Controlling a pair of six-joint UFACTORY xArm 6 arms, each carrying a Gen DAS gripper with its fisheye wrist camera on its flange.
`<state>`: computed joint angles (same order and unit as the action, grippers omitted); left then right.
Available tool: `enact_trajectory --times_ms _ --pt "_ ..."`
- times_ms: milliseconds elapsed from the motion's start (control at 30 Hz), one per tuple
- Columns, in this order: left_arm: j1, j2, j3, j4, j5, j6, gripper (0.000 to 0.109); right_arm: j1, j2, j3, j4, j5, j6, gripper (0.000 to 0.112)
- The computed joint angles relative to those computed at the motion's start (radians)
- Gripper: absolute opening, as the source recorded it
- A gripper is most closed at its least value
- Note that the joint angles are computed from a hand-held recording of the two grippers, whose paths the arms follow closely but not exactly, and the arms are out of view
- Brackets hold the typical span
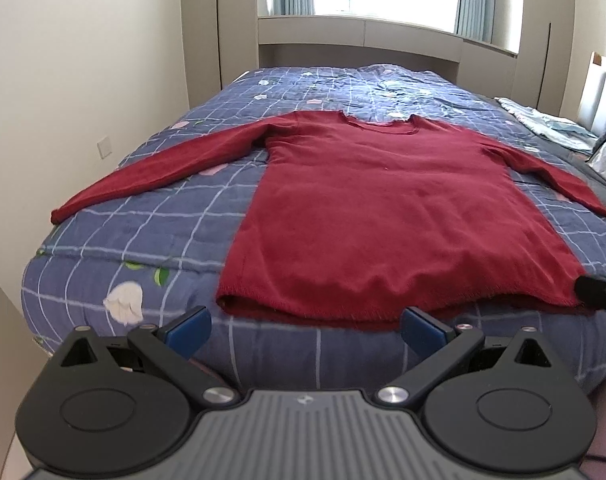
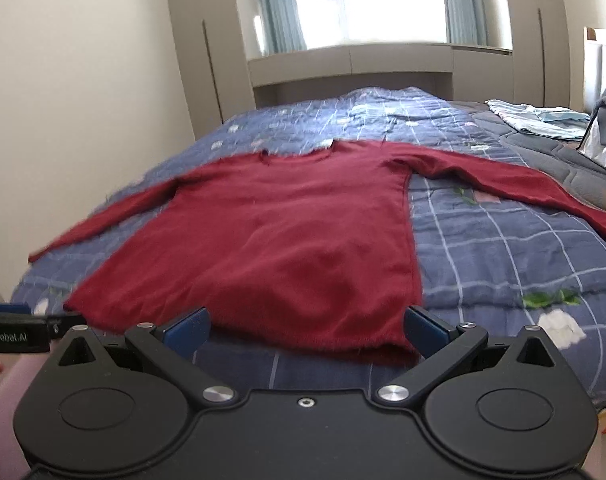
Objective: Fold small clothes
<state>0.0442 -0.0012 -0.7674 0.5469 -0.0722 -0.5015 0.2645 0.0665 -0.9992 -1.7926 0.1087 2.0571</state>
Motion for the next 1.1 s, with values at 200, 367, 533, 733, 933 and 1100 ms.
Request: enact_trajectory --times_ms 200,367,533,733,933,1100 --pt "-0.022 0.108 -0.174 0.040 0.084 -0.080 0.103 -0.084 0.082 -0.111 -0.124 -0.038 0.190 0.103" --pt "-0.064 0.238 -0.358 -0.080 0.126 0.001 0.103 -0.162 0.141 -0.180 -0.122 -0.040 0.185 0.103" --pt "-0.111 0.394 -0.588 -0.114 0.200 0.030 0.103 -0.253 0.183 -0.187 0.236 -0.010 -0.147 0.103" --pt "-0.183 0.617 -0.908 -0.416 0.294 0.271 0.103 -0.396 0.259 -0.240 0.386 -0.022 -0.133 0.103" --pt "-0.238 0.885 -1.313 -0.518 0.434 0.361 0.103 -0.505 0.337 -0.318 0.360 0.045 0.032 0.102" --pt "-0.268 1.103 -1.663 -0.553 0.592 0.391 0.103 -0.563 0.412 -0.363 0.519 0.033 0.008 0.088"
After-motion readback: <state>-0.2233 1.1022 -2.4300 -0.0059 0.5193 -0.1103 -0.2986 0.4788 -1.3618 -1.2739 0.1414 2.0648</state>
